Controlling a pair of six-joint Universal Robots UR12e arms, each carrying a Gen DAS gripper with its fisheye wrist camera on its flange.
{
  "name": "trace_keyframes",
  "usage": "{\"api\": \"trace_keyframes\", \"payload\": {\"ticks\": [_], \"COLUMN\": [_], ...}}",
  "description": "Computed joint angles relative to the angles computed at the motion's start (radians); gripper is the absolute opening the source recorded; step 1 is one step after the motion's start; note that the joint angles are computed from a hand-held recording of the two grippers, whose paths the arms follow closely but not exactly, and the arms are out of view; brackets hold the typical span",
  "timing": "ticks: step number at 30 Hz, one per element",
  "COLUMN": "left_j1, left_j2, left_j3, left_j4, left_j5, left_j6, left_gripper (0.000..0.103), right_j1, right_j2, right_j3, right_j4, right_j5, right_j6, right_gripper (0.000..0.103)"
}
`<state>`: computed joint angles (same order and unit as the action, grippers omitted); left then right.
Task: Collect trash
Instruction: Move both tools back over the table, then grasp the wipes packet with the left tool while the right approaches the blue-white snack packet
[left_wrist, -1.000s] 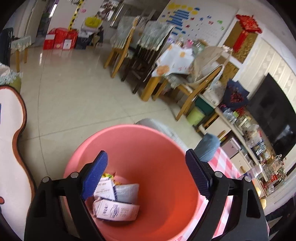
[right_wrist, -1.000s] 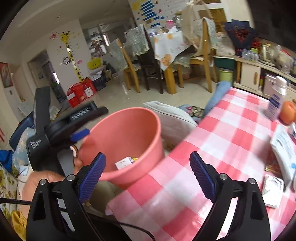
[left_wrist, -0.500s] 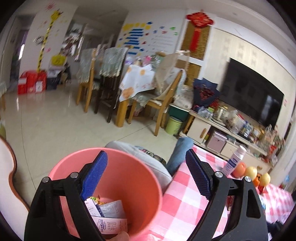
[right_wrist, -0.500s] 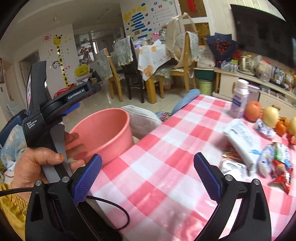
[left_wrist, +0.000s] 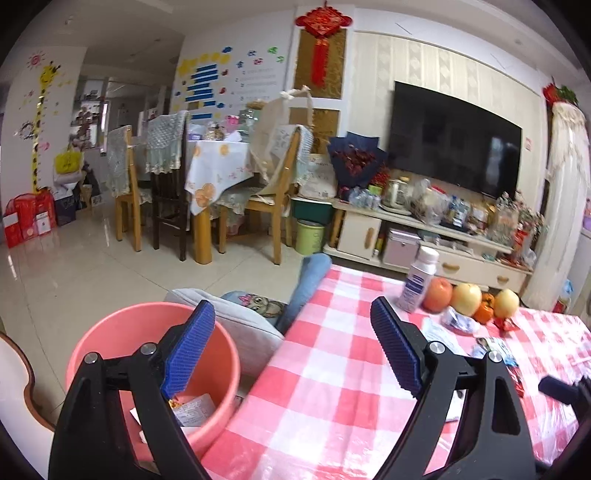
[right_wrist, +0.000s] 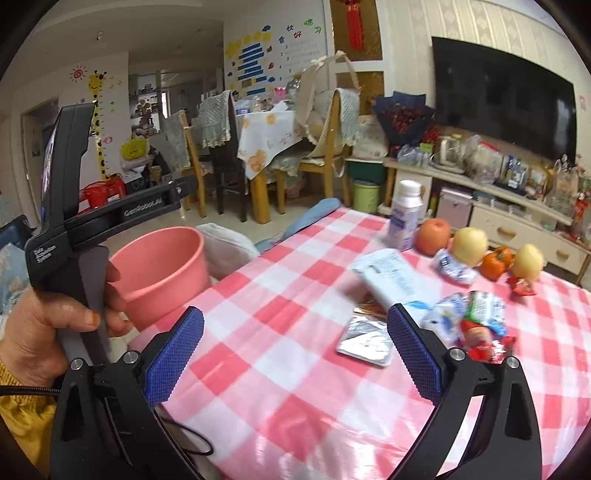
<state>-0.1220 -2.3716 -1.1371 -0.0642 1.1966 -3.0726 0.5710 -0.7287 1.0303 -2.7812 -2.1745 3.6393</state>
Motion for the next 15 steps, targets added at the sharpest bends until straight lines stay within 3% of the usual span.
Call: {"api": "trace_keyframes", "payload": {"ticks": [7,15], "left_j1": [-0.022,-0.038], "left_j2": [0.036,0.063], "left_j3": [-0.047,-0.081], "left_j4": [-0.036,-0.073], "left_j5": [-0.024,-0.05], "left_j6": [0.114,0.175], "left_gripper": [0.087,0.087], "right_j1": [-0.004,-0.009], "right_j2": [-0.049,-0.094], "right_j3": [0.093,0.174], "right_j4": [-0.075,-0.116], "right_j5": [-0.053,-0.077], "right_j6": [0.025,0.041], "right_gripper": [0.098,0.098]}}
